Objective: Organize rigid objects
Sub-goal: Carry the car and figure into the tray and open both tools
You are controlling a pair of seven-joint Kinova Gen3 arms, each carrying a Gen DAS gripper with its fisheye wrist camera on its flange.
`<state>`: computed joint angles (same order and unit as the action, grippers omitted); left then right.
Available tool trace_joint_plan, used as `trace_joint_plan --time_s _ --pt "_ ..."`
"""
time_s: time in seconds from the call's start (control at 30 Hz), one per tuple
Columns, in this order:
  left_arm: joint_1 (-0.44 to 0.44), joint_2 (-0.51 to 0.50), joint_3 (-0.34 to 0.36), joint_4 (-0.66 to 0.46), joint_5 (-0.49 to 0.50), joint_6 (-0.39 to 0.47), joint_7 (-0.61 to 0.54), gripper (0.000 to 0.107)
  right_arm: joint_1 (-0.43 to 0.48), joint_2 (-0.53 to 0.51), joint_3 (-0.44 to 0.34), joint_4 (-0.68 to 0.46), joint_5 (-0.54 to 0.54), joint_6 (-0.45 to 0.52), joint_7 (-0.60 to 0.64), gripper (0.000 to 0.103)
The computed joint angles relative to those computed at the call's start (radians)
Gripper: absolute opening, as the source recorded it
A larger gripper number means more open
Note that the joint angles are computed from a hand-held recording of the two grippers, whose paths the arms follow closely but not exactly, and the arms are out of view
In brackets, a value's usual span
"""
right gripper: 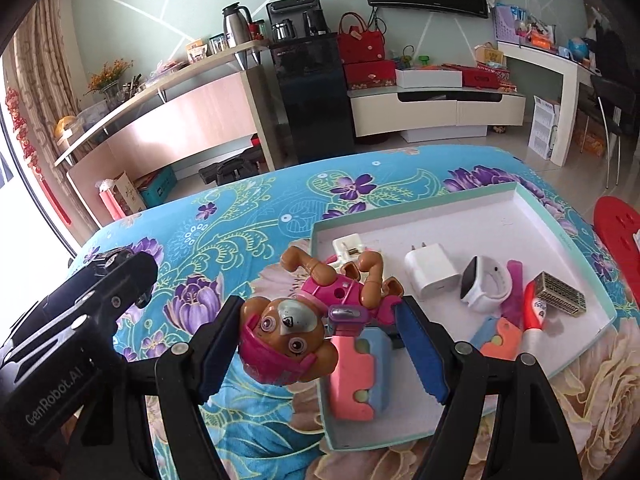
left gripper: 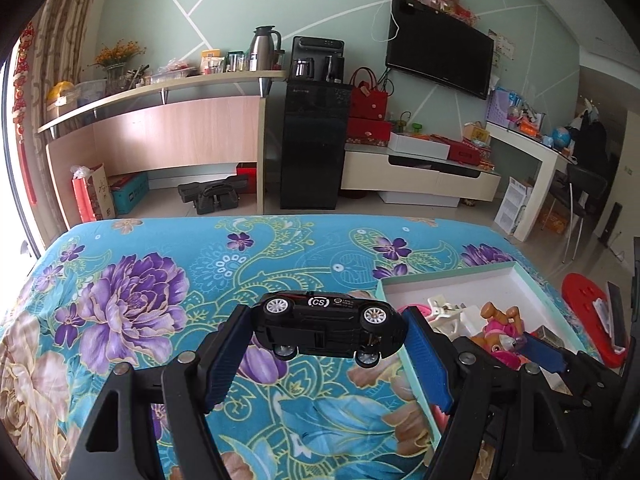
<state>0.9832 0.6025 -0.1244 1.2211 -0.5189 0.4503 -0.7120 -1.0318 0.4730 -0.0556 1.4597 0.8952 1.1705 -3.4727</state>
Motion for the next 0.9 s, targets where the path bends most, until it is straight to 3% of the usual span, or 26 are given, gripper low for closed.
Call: trace_joint_plan --time_s 0.27,0.67,0.9 --pt "0.032 0.013 -0.025 -0.014 -0.028 -0.019 0.028 0.078 0.023 -0.069 -0.014 0.121 -0.001 0.026 -0.142 0.078" --pt "0.026 0.125 0.085 -0.173 0.042 0.049 -0.19 0.078 0.067 -0.139 -0.07 0.224 -0.05 0.144 -0.289 0.078" --pt "0.051 0.198 0.098 -0.286 0.093 0.1 -0.303 0.078 0.09 -0.174 -0.105 0.277 -0.047 0.156 -0.358 0.078"
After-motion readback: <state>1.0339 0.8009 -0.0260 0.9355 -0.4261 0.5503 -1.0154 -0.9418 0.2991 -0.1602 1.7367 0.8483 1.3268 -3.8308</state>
